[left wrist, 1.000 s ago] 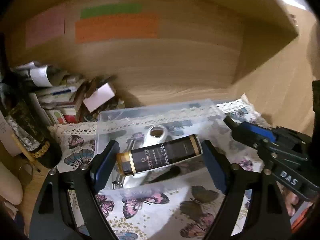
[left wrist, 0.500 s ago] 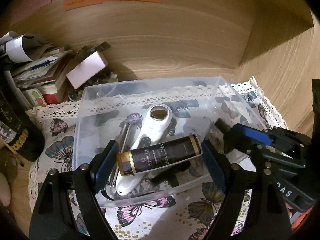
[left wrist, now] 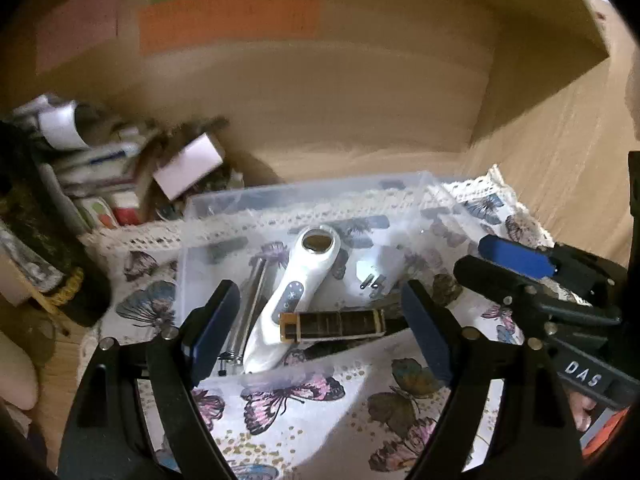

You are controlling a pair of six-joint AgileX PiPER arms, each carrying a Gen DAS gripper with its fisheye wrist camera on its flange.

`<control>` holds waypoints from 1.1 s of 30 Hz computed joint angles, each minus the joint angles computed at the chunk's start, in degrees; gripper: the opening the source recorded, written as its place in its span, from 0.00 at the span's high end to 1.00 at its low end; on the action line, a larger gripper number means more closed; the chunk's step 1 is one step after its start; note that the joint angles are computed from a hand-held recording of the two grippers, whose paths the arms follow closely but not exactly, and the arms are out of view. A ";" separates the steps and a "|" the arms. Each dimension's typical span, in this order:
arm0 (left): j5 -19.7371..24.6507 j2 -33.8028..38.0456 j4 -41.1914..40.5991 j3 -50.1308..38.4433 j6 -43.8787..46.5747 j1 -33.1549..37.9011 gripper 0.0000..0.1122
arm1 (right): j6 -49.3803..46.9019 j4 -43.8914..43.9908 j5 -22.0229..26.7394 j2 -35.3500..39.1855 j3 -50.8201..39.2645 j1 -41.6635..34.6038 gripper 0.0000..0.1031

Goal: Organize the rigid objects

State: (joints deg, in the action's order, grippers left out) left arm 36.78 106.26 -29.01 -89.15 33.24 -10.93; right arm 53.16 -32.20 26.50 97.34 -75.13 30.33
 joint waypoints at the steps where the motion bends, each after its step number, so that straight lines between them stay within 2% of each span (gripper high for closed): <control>1: -0.70 -1.34 -0.93 1.26 1.07 0.16 0.25 | 1.88 -2.01 0.07 -1.20 0.72 0.58 0.65; 6: -3.71 -9.77 -10.88 9.43 10.39 2.39 0.19 | 10.44 -11.30 2.01 -5.49 2.75 3.86 0.63; 11: -6.53 -17.43 -18.06 16.41 18.62 3.86 0.14 | 21.24 -22.72 4.49 -10.63 6.09 8.49 0.49; 13: -7.43 -21.10 -23.59 19.92 24.09 4.92 0.13 | 25.23 -26.81 6.04 -12.27 7.27 10.42 0.43; 14: -7.70 -22.70 -26.67 21.56 27.11 5.49 0.12 | 26.86 -28.27 6.31 -13.33 8.01 11.28 0.41; 16: -8.53 -25.61 -31.73 24.57 32.35 6.08 0.09 | 30.15 -30.92 5.92 -15.26 9.68 12.38 0.30; 20: -10.13 -30.82 -40.02 30.20 40.62 7.12 0.09 | 34.78 -35.38 8.29 -17.40 11.36 15.32 0.22; 24: -8.75 -33.48 -43.03 32.69 42.49 8.62 0.08 | 38.17 -38.78 12.50 -18.60 12.72 18.75 0.16; 28: -8.38 -35.20 -45.71 34.60 44.31 9.60 0.08 | 41.85 -41.28 17.00 -18.70 13.70 21.44 0.02; 33: -8.21 -36.21 -45.04 35.30 43.05 9.96 0.08 | 43.63 -41.70 17.56 -20.28 15.68 22.21 0.01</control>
State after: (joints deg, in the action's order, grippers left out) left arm 28.57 70.04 -74.05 -53.86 76.30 -0.96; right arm 96.79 -73.90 44.05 77.06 -59.45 52.54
